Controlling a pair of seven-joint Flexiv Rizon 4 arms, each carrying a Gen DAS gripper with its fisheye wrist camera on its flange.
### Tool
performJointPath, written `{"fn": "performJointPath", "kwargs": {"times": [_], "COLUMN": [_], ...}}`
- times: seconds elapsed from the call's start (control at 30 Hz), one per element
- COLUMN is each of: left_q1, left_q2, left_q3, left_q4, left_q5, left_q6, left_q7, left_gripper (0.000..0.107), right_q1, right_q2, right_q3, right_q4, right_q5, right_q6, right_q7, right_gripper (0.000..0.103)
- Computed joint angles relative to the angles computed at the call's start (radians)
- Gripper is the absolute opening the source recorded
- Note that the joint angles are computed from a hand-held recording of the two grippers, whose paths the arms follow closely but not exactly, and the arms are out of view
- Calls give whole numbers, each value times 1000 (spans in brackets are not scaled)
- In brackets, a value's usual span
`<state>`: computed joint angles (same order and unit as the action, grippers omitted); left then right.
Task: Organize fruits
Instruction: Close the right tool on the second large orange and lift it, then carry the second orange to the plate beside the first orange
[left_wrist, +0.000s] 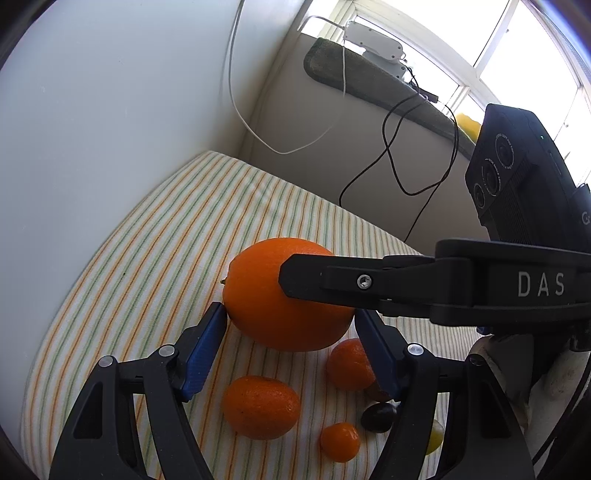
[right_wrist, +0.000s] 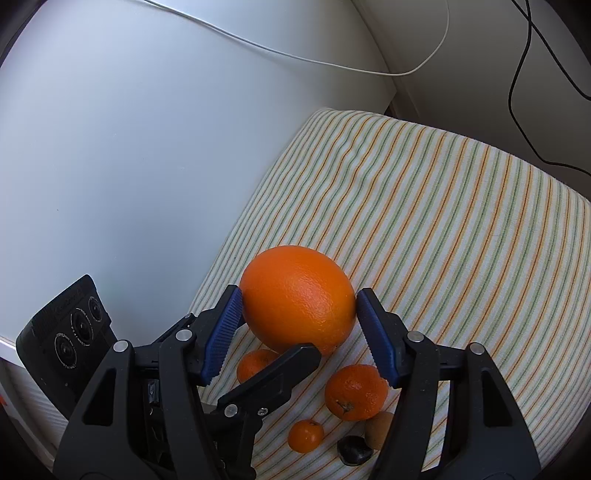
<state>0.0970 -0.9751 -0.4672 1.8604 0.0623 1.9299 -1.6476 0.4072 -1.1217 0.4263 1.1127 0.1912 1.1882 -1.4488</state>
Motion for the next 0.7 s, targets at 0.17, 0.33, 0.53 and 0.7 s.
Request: {"fn": "performJointPath", "kwargs": {"times": [0.17,0.33,0.53,0.7], "left_q1": [-9,-22,-45,-52], "left_q2": [25,51,75,82], "left_q3": [7,8,4,-11], "left_q4": [17,31,35,31], "left_q5": [5,12,19,28], "left_q6": [19,27,26,24], "left_q7": [-10,-19,-28,-29], "left_gripper": [72,72,72,72], "right_q1": [-6,-19,-42,-66], "right_q2": [30,77,137,191], "right_q3": [0,3,8,10], "right_q4": [43,109,207,296], "right_q5": [1,-3,-12,-28], "right_q6": [27,61,117,167], "right_q7": [-8,-9,0,20], "right_gripper": [67,67,67,67]}}
